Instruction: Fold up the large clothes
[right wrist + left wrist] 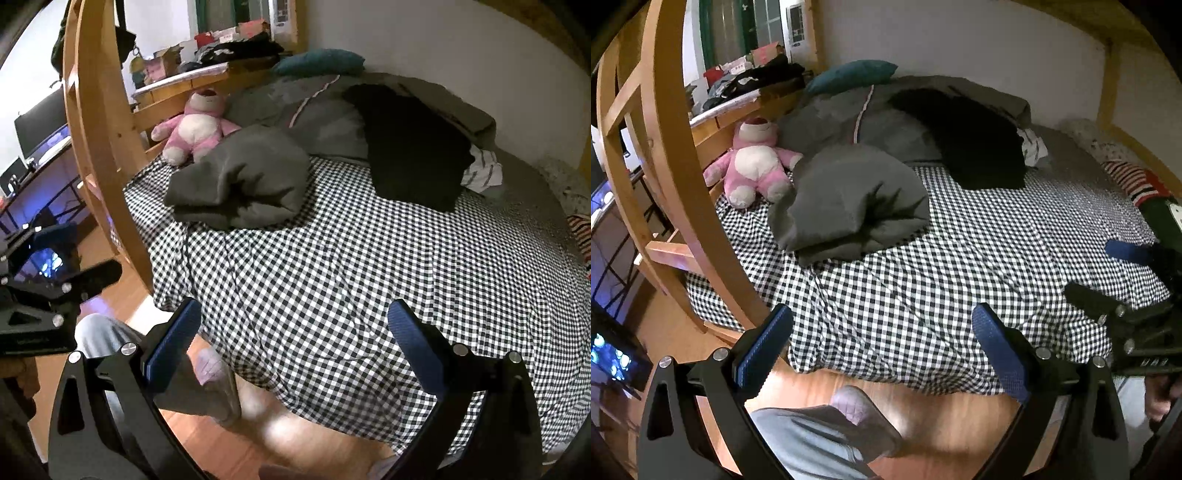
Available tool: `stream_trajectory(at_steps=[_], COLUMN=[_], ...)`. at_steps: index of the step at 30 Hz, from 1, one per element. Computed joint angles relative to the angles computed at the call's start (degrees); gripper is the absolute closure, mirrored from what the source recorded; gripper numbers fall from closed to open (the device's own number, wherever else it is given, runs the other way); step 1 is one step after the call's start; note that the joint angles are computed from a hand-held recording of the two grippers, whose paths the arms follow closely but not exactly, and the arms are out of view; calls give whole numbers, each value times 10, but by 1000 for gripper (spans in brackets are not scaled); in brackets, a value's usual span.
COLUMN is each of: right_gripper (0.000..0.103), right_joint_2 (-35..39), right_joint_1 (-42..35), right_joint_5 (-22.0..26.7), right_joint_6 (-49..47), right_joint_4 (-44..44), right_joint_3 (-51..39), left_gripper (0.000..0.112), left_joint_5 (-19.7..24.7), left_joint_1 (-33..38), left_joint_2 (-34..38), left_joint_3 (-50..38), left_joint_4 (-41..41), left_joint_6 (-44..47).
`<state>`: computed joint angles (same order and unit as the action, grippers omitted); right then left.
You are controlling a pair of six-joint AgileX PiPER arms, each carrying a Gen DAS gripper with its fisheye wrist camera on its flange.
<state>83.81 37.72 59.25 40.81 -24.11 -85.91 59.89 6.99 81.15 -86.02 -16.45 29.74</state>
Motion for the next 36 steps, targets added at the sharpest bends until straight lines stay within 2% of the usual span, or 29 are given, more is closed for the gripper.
stream_trajectory(at_steps=[10, 22, 26, 30, 36], right_gripper=[3, 3, 3, 3, 3], right_joint_2=[3, 0, -5, -5, -7], right_joint_1=[17, 21, 16, 18, 17], right_joint_5=[14, -3, -15, -15, -20], right_joint_6=[23, 19, 11, 12, 12], right_joint_4=[-30, -22, -10, -10, -10], right_joint_3=[0, 13, 22, 25, 31], left_gripper=[17, 17, 16, 16, 15], left_joint_5=[1, 11, -19, -4, -4], left_joint_1=[1, -8, -28, -21, -25], left_joint_2=[-2, 7, -1, 3, 6], left_joint_3=[5, -7, 6, 0, -1], left_joint_4=[8, 39, 97, 81, 92], left_joint_6=[1, -25, -60, -52, -57])
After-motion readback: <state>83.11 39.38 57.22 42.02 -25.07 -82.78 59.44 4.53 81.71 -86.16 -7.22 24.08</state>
